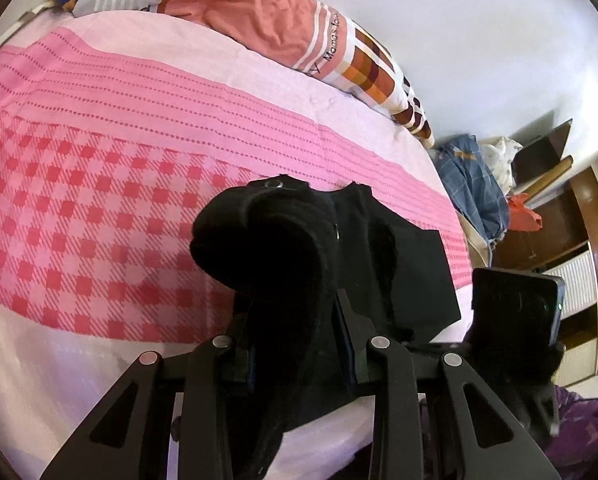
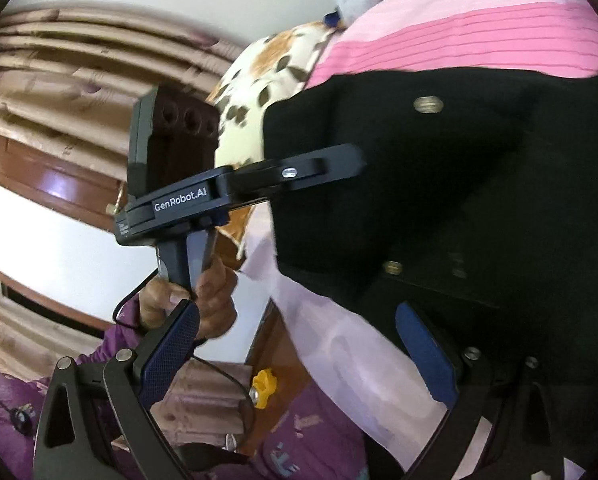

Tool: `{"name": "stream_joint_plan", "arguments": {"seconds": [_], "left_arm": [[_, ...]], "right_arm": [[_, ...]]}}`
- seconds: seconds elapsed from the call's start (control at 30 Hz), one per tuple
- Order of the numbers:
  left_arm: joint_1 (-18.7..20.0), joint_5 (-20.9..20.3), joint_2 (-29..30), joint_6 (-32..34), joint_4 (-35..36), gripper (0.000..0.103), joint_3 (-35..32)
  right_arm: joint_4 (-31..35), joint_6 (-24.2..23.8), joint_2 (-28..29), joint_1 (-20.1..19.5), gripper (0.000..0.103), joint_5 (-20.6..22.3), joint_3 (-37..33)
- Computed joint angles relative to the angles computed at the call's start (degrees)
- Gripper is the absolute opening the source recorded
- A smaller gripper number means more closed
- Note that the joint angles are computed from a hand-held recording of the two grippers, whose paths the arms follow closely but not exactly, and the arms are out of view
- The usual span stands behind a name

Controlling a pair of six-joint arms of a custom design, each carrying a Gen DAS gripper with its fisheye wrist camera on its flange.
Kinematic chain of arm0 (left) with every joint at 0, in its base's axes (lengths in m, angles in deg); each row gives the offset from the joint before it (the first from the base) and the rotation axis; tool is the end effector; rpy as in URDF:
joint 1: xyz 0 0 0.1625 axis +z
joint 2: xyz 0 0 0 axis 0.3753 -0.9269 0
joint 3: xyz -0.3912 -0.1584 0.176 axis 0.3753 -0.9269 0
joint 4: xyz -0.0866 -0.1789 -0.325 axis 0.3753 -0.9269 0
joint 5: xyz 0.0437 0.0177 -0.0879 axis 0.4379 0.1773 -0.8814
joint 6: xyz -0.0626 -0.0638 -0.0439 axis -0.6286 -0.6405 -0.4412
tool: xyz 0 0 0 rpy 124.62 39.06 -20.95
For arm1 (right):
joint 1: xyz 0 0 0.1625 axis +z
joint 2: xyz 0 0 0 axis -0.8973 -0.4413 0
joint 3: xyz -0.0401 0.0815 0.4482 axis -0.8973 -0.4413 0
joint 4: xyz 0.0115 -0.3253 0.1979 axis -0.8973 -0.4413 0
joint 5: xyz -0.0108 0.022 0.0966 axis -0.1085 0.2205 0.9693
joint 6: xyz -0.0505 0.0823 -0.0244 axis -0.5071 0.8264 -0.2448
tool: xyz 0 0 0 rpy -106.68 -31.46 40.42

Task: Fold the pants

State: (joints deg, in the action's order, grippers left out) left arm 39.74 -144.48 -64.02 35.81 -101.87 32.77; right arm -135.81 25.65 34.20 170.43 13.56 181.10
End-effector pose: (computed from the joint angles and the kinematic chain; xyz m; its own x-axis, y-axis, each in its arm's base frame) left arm -0.0697 -0.4648 0.3502 -0.9857 0.0910 -0.1421 0.1332 0.9365 -0.3243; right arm 0.3152 -0.4782 0.0484 -0.8631 -0.3851 -0.3266 -0.4132 0.9105 0.0184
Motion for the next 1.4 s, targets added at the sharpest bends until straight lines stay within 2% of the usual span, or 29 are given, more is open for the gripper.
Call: {"name": "stream_joint_plan", "arguments": {"seconds": [0.2,0.43,0.5,0.53,0.57,0.6,0.67,0.9,1.1,1.27,1.4], "left_arm": [[-1.94,-0.08,0.42,-5.28,0.82,0.031,0.05],[-3.28,-4.20,1.73,-11.43,-1.43,0.031,1.31],[-3.40,-5.22,2.67,-12.52,-2.79,0.031,1.27],[-3.44,-5.75,3.03,-13.02,-3.42,0.031,1.31],[-3.54,-6.14,3.67,-13.92,-4.51,0.031,1.27],[-3.86,-5.93,3.88,-14.11,-4.77,0.031,1.08],[-4.63,-6.28,5.15,-14.08,-5.68,0.031,0.32],[-6.16,-11.76,12.39,-15.39,-11.21,0.031,-1.65],[-8.69,-16.21,21.84,-14.14,-15.19,0.031,-6.26],[-9.28,-20.00,31.87,-14.02,-18.13,0.032,-11.04],[-10.28,-19.36,37.61,-10.89,-17.85,0.036,-13.94]], "right_arm": [[-0.60,1.85,3.32,1.33,0.098,0.56,-2.87],[-5.68,2.82,2.43,0.84,0.099,-0.54,-0.35],[-8.53,1.89,1.57,0.24,0.095,-0.11,1.45],[-9.53,1.03,0.89,0.15,0.089,-0.60,2.17],[-10.35,0.58,0.18,0.37,0.066,-2.37,2.76],[-11.18,0.16,-0.65,-0.32,0.053,-3.33,3.48],[-11.55,1.32,-2.08,-2.96,0.044,0.72,4.97],[-12.80,0.12,-9.97,-9.15,0.039,5.02,10.23],[-10.50,-3.20,-19.53,-14.80,0.038,5.69,13.87],[-8.90,-4.35,-26.45,-20.64,0.038,3.72,16.45],[-8.73,-5.14,-29.15,-25.96,0.038,3.48,18.35]]}}
